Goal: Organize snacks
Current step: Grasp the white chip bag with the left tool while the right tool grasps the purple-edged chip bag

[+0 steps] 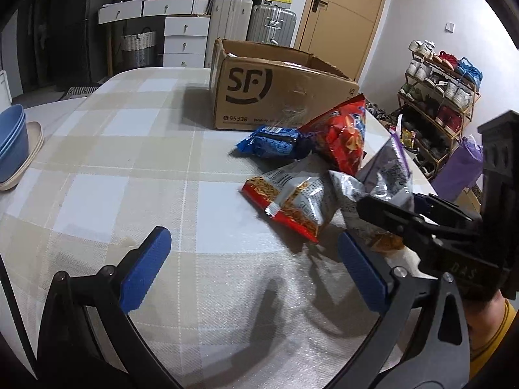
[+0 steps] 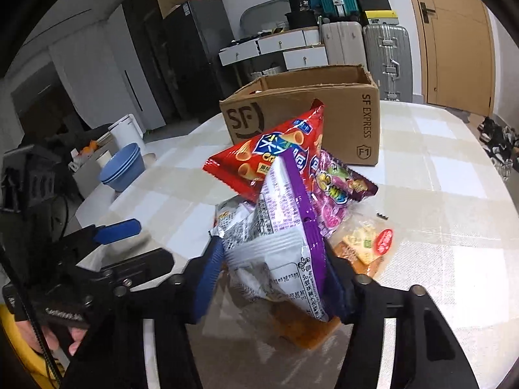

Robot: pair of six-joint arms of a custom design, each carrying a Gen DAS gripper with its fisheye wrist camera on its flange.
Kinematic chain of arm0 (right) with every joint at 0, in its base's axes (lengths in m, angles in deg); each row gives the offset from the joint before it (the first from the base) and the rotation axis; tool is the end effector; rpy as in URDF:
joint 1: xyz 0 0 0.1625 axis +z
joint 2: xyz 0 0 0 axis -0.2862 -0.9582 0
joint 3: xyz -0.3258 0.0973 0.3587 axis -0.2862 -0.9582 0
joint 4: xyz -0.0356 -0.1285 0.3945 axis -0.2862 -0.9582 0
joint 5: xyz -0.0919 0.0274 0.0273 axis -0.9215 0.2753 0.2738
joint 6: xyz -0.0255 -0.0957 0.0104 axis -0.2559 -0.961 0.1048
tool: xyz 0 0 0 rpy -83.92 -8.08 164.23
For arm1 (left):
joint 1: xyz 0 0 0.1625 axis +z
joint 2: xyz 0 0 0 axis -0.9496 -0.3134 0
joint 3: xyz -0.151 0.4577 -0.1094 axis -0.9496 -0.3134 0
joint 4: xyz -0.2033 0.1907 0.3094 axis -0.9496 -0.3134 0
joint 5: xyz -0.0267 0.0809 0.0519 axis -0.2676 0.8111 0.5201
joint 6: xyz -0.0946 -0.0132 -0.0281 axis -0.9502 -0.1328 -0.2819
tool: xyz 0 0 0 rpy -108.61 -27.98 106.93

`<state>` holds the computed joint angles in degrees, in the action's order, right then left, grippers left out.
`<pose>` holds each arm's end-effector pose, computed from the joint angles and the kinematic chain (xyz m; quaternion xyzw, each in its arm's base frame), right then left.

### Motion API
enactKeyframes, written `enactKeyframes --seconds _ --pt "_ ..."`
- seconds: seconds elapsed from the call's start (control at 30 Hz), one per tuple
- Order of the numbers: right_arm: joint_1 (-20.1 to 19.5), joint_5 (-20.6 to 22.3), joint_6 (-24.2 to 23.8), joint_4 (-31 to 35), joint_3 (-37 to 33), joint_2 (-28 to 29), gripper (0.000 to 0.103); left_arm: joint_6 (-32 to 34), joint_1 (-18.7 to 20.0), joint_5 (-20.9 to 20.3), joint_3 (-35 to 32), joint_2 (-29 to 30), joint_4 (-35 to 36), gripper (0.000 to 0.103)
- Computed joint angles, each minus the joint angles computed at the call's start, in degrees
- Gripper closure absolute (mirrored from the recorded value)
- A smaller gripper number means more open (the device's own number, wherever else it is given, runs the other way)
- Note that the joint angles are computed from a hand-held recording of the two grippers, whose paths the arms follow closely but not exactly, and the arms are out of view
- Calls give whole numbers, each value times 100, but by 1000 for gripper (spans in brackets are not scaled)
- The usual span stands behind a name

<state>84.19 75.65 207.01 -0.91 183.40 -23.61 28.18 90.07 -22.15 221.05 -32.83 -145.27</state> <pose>0.0269 -0.3210 0.1193 0.2877 -0.9014 0.2888 0.1462 -0.1835 -0.2798 -0.0240 0.1471 0.8958 -0.3318 0.2567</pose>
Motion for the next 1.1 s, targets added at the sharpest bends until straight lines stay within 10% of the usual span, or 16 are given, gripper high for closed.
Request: enactKeyframes --seconds 0.2,0.47,1.1 --pt "-634 -924 -245 380 143 -175 57 200 213 74 -90 -9 -19 0" --pt "-2425 -3253 -1317 1883 224 -250 57 530 390 65 -161 -133 56 0" --pt "-3029 -4006 -1877 2960 77 54 56 3437 2090 -1273 -1798 -935 1304 7"
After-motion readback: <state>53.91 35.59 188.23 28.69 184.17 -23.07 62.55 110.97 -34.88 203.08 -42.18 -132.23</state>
